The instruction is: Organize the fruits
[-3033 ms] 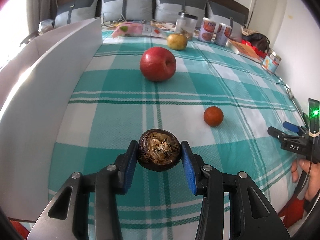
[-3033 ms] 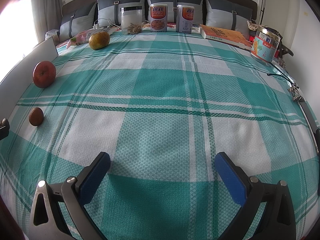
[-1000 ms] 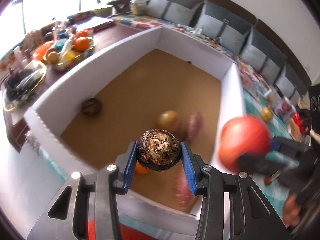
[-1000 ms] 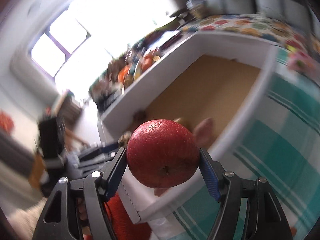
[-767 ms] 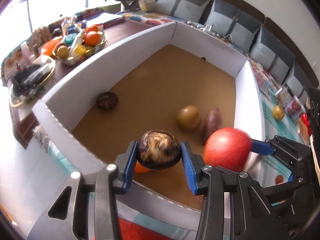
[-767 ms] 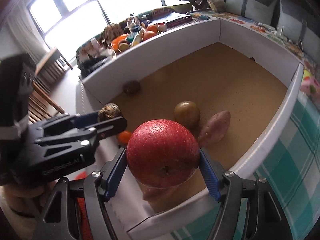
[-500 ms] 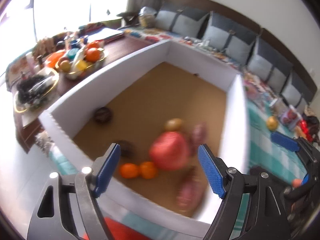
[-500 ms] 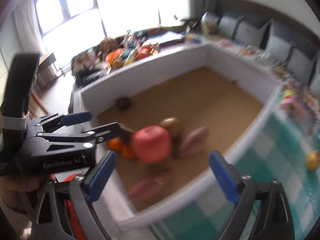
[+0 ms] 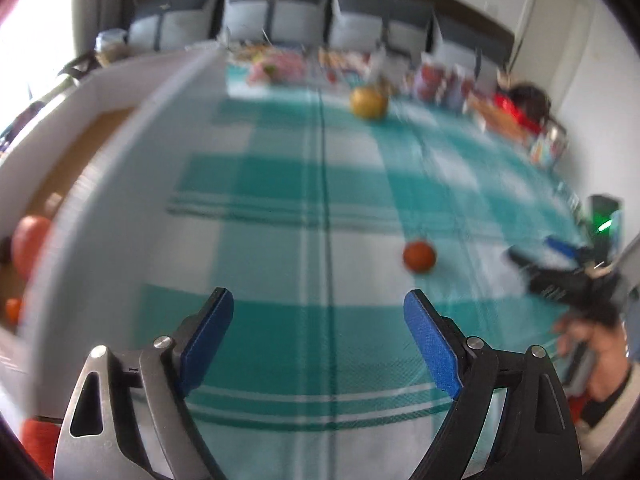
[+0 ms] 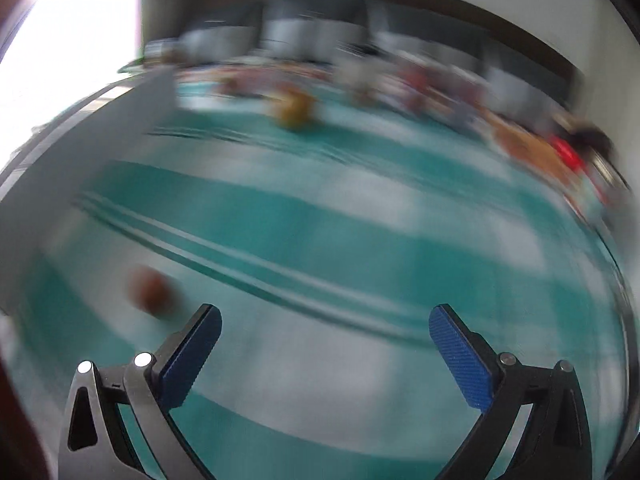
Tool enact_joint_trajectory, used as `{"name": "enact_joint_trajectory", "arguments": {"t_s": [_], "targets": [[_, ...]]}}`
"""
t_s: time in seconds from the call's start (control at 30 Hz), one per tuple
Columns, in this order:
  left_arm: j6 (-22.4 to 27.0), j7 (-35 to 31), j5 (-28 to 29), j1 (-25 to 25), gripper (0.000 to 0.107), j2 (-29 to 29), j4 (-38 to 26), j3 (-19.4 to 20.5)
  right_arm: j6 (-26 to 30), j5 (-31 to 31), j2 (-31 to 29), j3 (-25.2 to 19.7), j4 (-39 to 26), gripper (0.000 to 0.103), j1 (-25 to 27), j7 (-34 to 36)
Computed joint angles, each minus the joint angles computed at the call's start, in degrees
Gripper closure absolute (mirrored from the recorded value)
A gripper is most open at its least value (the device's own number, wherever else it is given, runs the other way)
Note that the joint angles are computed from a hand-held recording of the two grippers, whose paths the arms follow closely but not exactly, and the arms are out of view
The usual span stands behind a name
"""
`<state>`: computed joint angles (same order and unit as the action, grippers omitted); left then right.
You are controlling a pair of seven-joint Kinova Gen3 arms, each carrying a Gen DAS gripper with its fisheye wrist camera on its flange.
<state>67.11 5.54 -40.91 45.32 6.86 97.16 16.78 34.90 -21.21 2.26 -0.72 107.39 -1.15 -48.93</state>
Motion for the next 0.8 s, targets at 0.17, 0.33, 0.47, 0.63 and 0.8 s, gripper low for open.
{"name": "enact_joint_trajectory", "arguments": {"t_s": [0.17, 0.33, 0.47, 0.63, 0.8], "targets": [[0.8, -0.5, -1.9, 0.9, 0.019, 6.0, -0.6, -2.3, 1.4, -0.9, 4.4, 2.4, -3.0, 0.000, 4.6, -1.9], [0.8, 1.4, -2.4, 1.5, 0.012, 7.5, 0.8, -5.2, 3.4, 0.7, 5.5, 1.2, -4.8, 0.000, 5.7, -4.9], [0.2, 2.4, -2.6, 1.6, 0.011, 7.5, 1.3, -5.4, 3.3, 1.0, 5.3, 0.7, -4.6, 0.000, 6.1, -5.0], [0.4, 2.6, -2.7, 1.8, 0.011, 7.4, 1.4, -5.3, 2.3, 1.2, 4.9, 0.5, -3.6, 0.000, 6.2, -5.1], [0.6, 2.7, -2.7, 1.9, 0.011, 7.4, 1.4, -5.2, 2.7, 1.3, 5.1, 0.5, -4.0, 0.000, 6.1, -5.2]]}}
